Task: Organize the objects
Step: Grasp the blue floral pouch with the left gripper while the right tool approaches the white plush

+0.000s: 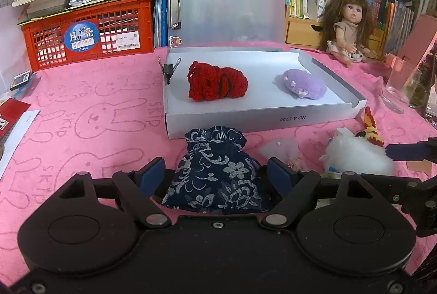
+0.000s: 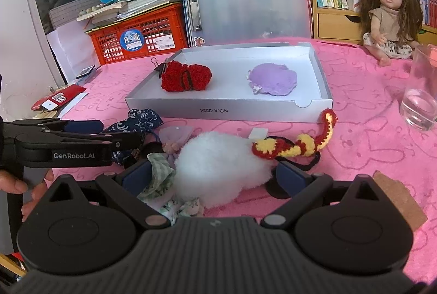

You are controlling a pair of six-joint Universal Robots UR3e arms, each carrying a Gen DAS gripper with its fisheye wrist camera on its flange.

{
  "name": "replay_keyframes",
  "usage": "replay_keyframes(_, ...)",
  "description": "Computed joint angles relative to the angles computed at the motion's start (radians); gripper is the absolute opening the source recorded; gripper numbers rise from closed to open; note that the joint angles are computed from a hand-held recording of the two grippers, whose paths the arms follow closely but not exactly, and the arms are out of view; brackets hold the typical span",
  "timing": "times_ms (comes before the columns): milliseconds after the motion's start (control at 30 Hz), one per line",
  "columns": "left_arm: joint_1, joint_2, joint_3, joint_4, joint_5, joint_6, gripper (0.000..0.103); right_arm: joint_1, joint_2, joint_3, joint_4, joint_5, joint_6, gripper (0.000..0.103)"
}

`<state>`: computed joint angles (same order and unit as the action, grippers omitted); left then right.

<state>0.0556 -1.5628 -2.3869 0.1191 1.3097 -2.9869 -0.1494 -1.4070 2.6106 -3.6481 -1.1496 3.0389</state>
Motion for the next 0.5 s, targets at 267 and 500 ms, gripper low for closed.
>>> replay_keyframes(267, -0.006, -0.038, 0.018, 0.013, 0.008, -0.018, 0.072, 0.029, 0.038, -0.026, -0.023, -0.032, 0.017, 0.101)
replay_keyframes(500, 0.0, -0.05, 0.01, 0.034, -0.007, -0.021, 0.068, 0.087, 0.104, -0.065, -0.092, -0.119, 0.047, 0.098)
